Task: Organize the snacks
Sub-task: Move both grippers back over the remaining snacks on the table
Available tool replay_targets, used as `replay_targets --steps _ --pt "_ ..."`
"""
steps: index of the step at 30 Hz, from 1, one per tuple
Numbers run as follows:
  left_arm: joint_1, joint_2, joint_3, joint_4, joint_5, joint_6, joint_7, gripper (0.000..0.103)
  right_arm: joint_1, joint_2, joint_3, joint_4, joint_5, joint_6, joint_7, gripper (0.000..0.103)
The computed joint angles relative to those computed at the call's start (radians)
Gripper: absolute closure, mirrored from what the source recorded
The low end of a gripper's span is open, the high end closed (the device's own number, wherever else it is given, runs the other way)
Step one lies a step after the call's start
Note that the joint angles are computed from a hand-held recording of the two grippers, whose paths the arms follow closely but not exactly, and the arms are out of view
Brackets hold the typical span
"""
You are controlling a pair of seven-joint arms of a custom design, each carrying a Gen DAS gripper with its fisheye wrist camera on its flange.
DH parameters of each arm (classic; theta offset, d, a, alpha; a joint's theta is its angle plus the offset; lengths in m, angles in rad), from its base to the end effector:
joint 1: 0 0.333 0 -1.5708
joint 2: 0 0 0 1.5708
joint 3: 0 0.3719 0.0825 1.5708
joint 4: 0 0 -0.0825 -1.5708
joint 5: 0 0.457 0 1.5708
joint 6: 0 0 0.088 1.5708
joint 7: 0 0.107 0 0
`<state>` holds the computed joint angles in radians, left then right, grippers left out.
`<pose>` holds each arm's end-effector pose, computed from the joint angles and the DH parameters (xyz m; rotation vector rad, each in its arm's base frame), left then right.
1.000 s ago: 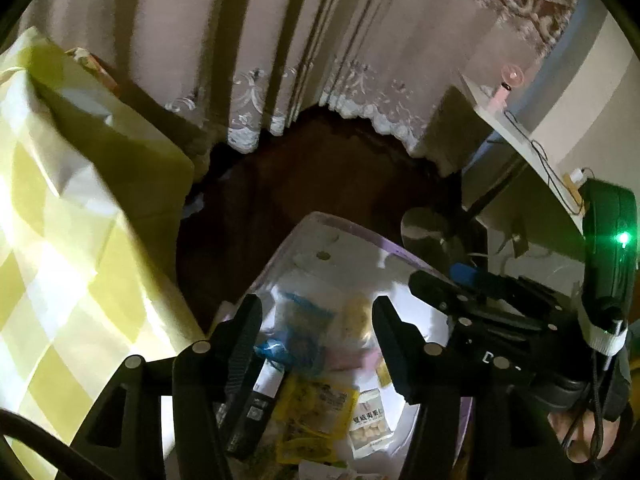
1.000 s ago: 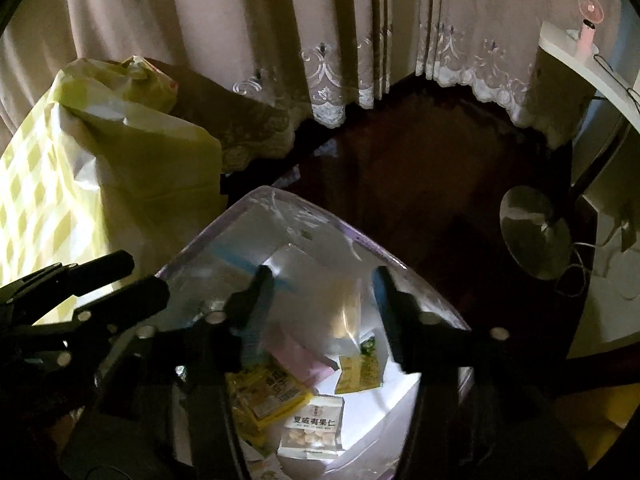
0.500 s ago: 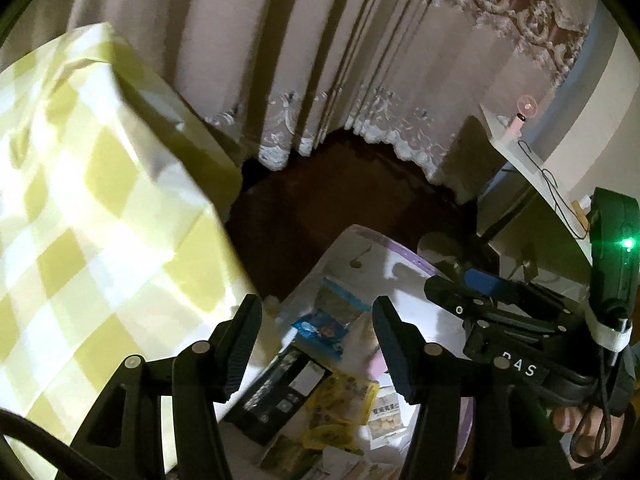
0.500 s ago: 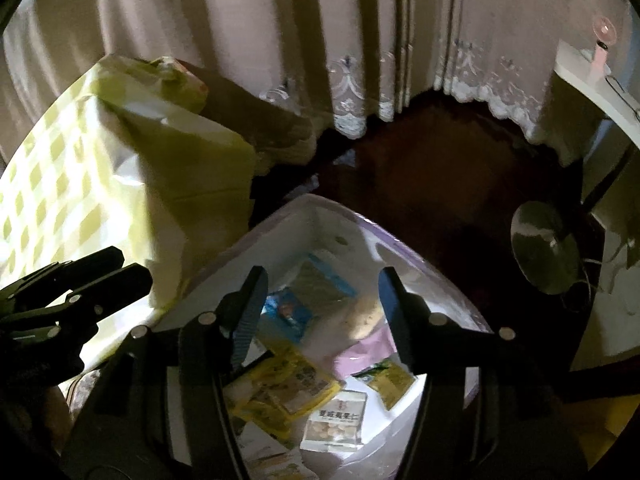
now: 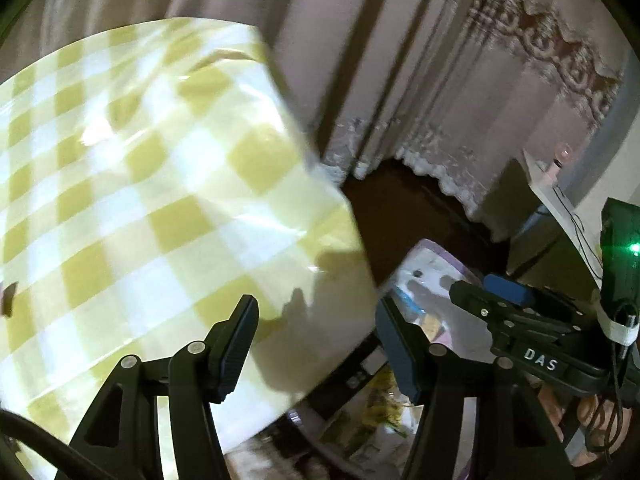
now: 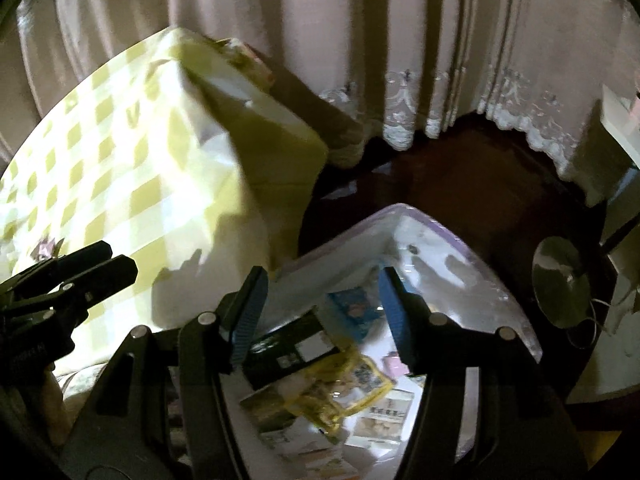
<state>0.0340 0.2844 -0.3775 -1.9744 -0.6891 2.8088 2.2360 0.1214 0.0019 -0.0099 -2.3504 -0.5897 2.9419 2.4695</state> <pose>0.6856 -0.1950 0.3967 -1.6017 2.3361 -1.0327 0.5829 0.1017 0.3936 -1.6131 2.0604 -0.5765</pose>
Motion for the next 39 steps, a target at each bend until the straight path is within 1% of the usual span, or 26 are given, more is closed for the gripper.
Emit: replay_targets --steps 1,4,10,14,18,23,27,32,35,39 --pt "0.005 -0.007 0.004 -0.009 -0.005 0.008 -0.003 0.041 0.006 0.004 0.006 0.002 0.04 0.012 -0.04 0.042" --pt "0.017 -0.026 0.013 -0.036 -0.021 0.033 -0.006 0.04 0.027 0.017 0.016 0.015 0.098 0.029 -0.104 0.042" --pt "0.046 -0.067 0.049 -0.091 -0.045 0.053 -0.037 0.039 0.08 0.044 0.024 0.048 0.189 0.029 -0.201 0.042" --pt "0.061 -0.093 0.077 -0.121 -0.071 0.059 -0.045 0.035 0.117 0.062 0.03 0.071 0.249 0.024 -0.275 0.042" --pt "0.075 -0.115 0.11 -0.145 -0.102 0.064 -0.052 0.035 0.153 0.086 0.037 0.1 0.317 0.018 -0.358 0.042" --pt "0.094 -0.125 0.156 -0.161 -0.099 0.089 -0.086 0.035 0.205 0.116 0.032 0.146 0.344 0.008 -0.406 0.042" --pt "0.122 -0.11 0.183 -0.157 -0.062 0.105 -0.132 0.035 0.243 0.147 0.028 0.196 0.352 -0.011 -0.442 0.04" --pt "0.174 -0.093 0.187 -0.145 -0.03 0.115 -0.157 0.035 0.287 0.199 0.024 0.271 0.361 -0.044 -0.492 0.039" --pt "0.194 -0.071 0.2 -0.126 0.038 0.117 -0.194 0.035 0.314 0.237 0.02 0.325 0.366 -0.059 -0.52 0.039" --pt "0.216 -0.034 0.219 -0.094 0.167 0.124 -0.271 0.034 0.343 0.293 0.02 0.402 0.384 -0.081 -0.574 0.038"
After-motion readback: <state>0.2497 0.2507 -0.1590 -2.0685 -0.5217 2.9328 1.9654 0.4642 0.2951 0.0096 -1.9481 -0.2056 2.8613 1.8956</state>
